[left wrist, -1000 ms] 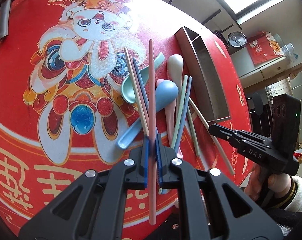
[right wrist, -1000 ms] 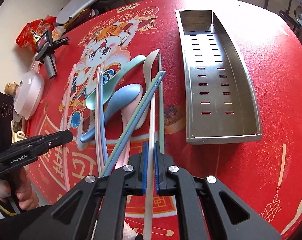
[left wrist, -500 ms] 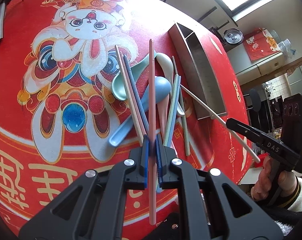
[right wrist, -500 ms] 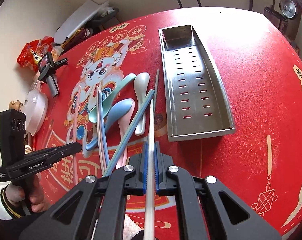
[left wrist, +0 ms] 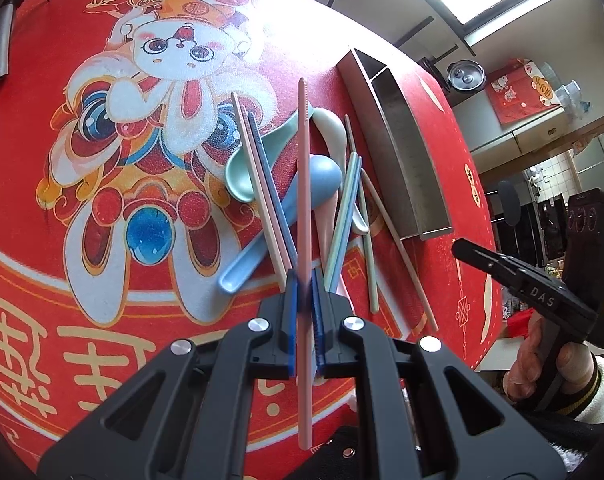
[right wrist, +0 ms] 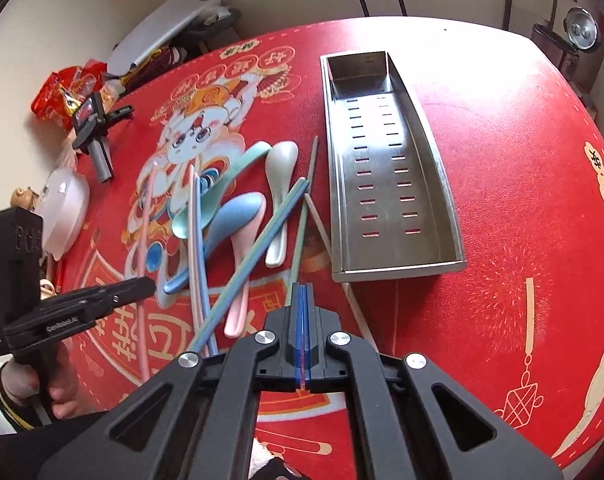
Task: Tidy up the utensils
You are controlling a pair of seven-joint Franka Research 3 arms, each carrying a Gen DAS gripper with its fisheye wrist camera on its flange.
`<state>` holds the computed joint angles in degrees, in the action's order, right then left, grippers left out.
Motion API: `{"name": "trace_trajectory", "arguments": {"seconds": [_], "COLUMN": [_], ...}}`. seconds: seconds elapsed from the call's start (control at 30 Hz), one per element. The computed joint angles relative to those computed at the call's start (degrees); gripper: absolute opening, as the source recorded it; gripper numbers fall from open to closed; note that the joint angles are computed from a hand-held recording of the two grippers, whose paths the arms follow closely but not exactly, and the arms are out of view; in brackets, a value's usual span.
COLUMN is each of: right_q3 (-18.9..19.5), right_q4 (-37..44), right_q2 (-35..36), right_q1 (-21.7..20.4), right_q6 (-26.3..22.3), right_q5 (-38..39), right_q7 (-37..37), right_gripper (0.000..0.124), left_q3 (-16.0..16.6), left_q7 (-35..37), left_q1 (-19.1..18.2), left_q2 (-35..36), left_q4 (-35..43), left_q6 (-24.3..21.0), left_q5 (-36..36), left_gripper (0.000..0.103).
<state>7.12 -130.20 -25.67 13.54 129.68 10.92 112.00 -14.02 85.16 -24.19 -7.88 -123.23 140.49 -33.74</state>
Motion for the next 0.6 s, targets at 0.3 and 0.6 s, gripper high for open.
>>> {"name": "trace_trajectory", "arguments": {"seconds": [0.3, 0.6], "right_q3": [0.7, 1.0], "right_q4": [-1.4, -0.4], "right_q2": [0.3, 5.1], "right_q1": [-1.5, -0.4], "right_q6": [-6.6, -7.6], "right_q5": [-5.2, -8.2], "right_q7": [1.9, -0.4], "right_gripper": [0.034, 0.032], "left_q3": [0.5, 0.0], "left_q7": [0.5, 1.1], "left_q1": [0.0, 0.2], "left_q2": [-0.5, 0.4], "left_q4": [-0.8, 0.2], "left_q6": [0.0, -1.0], "left_q5": [-1.4, -1.1], "left_gripper": [0.011, 0.011]}}
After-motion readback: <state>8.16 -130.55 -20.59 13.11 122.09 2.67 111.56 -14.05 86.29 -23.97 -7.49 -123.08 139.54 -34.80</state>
